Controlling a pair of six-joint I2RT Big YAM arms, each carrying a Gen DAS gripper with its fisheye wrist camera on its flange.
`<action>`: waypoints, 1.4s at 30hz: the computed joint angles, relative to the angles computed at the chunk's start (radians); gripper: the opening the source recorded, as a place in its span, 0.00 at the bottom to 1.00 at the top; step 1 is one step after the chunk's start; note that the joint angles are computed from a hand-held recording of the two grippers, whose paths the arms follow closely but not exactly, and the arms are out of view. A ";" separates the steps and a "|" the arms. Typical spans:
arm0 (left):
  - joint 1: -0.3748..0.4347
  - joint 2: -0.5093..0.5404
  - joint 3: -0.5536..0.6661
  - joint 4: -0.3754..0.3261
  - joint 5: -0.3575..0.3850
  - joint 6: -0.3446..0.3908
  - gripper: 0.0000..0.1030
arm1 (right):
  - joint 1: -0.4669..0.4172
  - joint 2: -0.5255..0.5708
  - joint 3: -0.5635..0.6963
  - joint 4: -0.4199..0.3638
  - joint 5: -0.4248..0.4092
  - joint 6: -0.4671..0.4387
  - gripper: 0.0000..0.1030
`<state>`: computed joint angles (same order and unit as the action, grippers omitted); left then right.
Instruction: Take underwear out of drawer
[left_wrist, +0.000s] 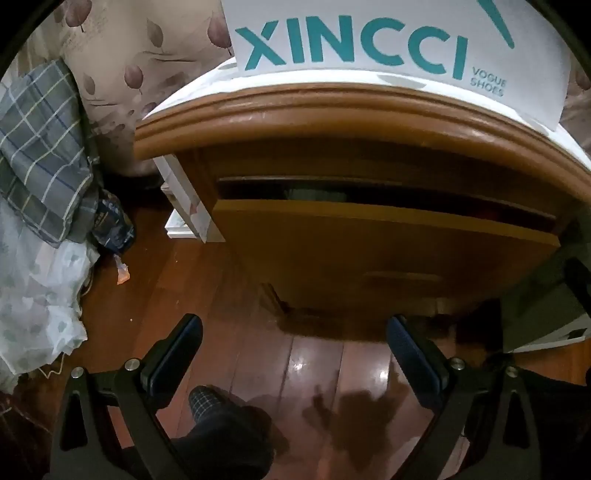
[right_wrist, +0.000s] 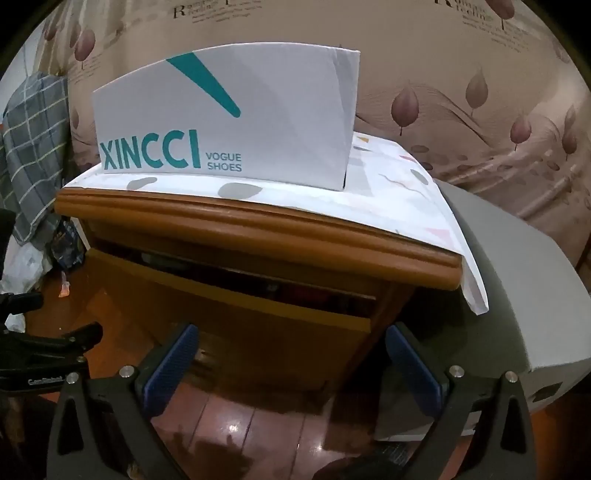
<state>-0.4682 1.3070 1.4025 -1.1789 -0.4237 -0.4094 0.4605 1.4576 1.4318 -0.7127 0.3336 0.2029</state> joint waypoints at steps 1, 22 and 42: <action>-0.009 -0.015 -0.025 0.016 -0.007 -0.007 0.96 | -0.004 0.002 0.002 -0.003 -0.009 0.004 1.00; 0.012 0.009 -0.011 -0.021 0.035 -0.003 0.96 | 0.003 0.015 -0.001 0.001 -0.014 -0.014 1.00; 0.010 0.016 -0.012 -0.025 0.038 0.003 0.96 | -0.002 0.022 0.008 -0.017 -0.021 -0.007 1.00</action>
<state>-0.4580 1.3228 1.3910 -1.2034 -0.3858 -0.4062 0.4589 1.4793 1.4398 -0.7293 0.3129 0.1959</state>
